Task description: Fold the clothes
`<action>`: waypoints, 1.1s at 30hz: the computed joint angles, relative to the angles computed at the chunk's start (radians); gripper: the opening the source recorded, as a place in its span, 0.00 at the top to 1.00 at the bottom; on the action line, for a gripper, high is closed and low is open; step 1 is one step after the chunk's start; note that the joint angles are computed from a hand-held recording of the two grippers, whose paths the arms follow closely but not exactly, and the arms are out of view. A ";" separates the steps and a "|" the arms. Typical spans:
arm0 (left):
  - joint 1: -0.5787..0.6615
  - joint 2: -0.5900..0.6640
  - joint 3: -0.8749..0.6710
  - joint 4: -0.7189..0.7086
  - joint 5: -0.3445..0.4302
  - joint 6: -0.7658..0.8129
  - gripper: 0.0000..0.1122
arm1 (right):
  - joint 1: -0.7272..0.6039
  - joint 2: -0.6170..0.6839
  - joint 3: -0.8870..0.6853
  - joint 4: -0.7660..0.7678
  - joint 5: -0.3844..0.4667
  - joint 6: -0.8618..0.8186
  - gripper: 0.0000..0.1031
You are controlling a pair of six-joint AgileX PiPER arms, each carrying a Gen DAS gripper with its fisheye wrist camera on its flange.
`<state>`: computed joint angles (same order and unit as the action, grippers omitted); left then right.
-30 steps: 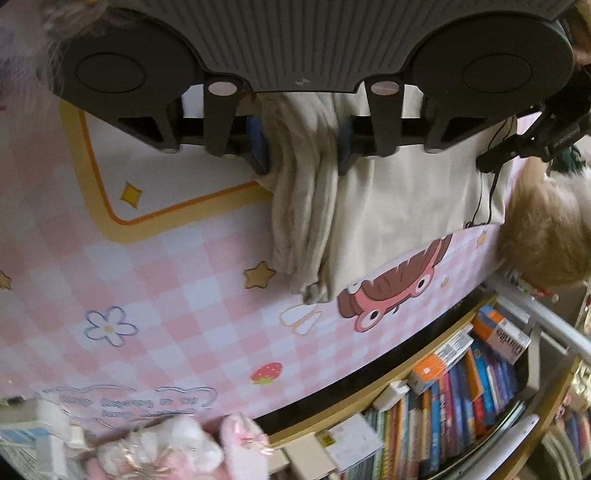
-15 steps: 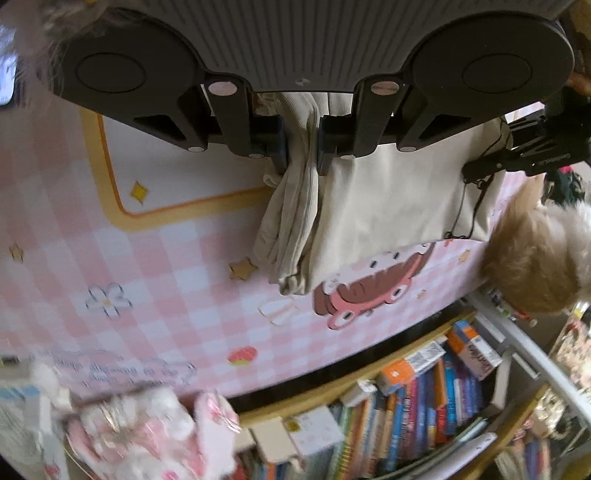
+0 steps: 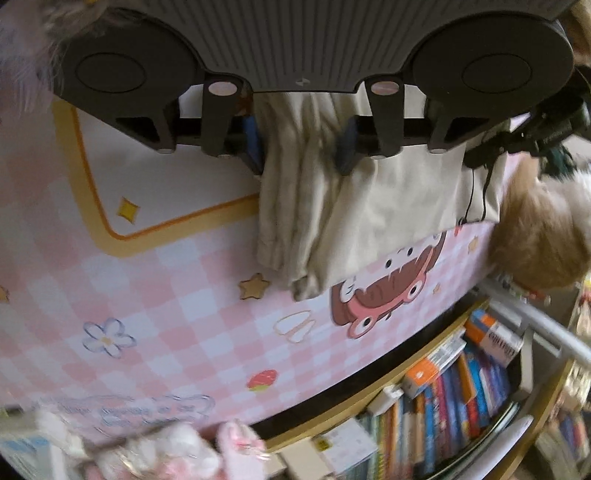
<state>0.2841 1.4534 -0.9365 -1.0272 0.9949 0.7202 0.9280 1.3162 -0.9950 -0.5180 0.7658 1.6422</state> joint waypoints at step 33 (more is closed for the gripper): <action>0.031 -0.049 0.017 -0.041 0.058 0.053 0.81 | 0.091 -0.033 0.002 -0.145 0.048 0.060 0.85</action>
